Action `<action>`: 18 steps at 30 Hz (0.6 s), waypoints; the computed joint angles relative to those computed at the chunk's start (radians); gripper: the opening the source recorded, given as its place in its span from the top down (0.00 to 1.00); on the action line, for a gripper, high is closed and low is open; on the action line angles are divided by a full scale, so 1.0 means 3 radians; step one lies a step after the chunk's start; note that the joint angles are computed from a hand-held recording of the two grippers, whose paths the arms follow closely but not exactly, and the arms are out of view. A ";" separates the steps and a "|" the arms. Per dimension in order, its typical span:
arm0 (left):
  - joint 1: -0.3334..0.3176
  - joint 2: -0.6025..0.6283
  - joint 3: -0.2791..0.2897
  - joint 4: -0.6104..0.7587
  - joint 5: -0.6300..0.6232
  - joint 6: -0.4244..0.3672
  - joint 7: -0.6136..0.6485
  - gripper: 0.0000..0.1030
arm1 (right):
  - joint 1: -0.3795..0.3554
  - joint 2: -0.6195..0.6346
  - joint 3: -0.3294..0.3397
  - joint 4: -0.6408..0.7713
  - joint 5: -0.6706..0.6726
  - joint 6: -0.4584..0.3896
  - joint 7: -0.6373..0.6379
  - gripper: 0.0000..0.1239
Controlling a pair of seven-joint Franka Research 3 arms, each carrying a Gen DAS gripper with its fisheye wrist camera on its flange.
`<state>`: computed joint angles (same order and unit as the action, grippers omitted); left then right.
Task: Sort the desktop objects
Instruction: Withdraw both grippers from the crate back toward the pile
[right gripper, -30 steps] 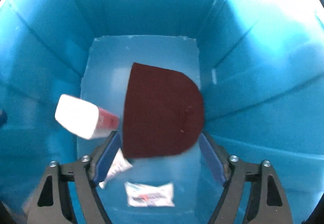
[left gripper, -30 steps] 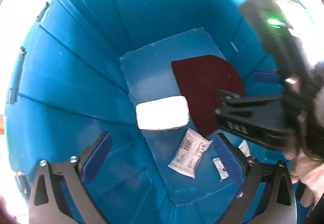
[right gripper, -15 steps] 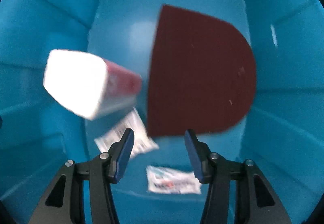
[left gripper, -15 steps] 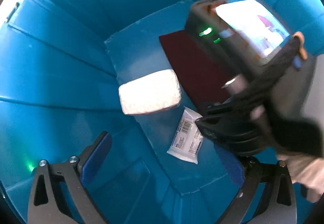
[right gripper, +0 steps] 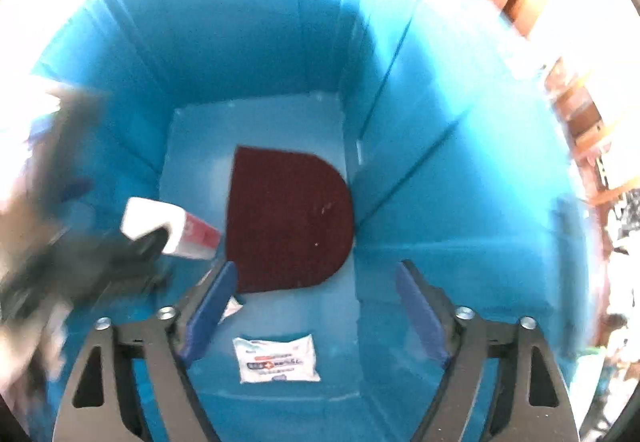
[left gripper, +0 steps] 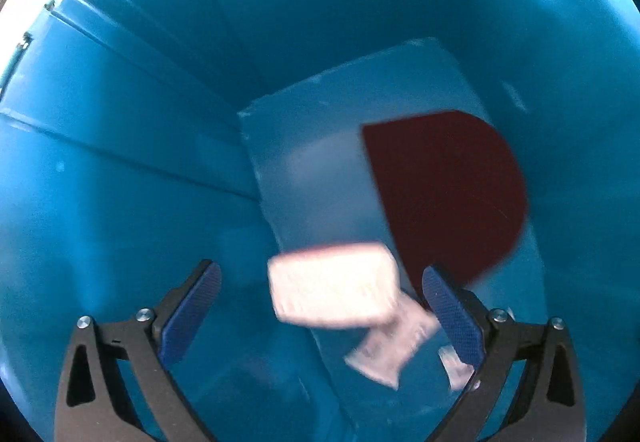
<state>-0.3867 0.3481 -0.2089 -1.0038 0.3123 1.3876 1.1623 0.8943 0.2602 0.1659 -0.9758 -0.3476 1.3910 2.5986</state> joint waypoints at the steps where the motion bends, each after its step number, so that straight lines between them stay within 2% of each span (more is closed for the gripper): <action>1: -0.0016 0.0074 0.0021 0.0055 0.0053 -0.0020 -0.0036 0.00 | 0.0001 -0.0092 0.0003 -0.0098 -0.0028 0.0046 -0.0024 0.29; 3: -0.0079 0.0197 0.0058 0.0137 0.0191 -0.0164 -0.0034 0.00 | 0.0030 -0.0157 0.0041 -0.0175 -0.0110 0.0034 0.0006 0.28; 5: -0.0107 0.0316 0.0058 0.0272 0.0170 -0.0460 0.0071 0.00 | 0.0002 -0.0189 0.0068 -0.0250 -0.0086 0.0037 0.0023 0.29; 7: 0.0032 0.0217 0.0001 0.0154 -0.0243 -0.0540 -0.0037 0.00 | -0.0014 -0.0115 0.0094 -0.0185 -0.0047 -0.0039 -0.0016 0.28; 9: 0.0126 0.0145 -0.0069 0.0086 -0.0592 -0.0739 -0.0046 0.00 | 0.0037 0.0057 0.0088 0.0070 -0.0048 -0.0273 -0.0084 0.28; 13: 0.0174 -0.0309 -0.0158 -0.0457 -0.0809 -0.0619 0.0067 0.00 | 0.0183 0.0279 -0.0011 0.0440 -0.0072 -0.0527 -0.0229 0.28; 18: 0.0196 -0.0733 -0.0199 -0.0652 -0.0972 -0.0428 0.0096 0.00 | 0.0417 0.0456 -0.0150 0.0848 -0.0172 -0.0715 -0.0320 0.28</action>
<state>-0.3279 0.1281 -0.2687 -1.1995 0.0207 1.2594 1.1910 1.0193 0.3969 0.1209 -0.7214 -0.3991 1.1766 2.5028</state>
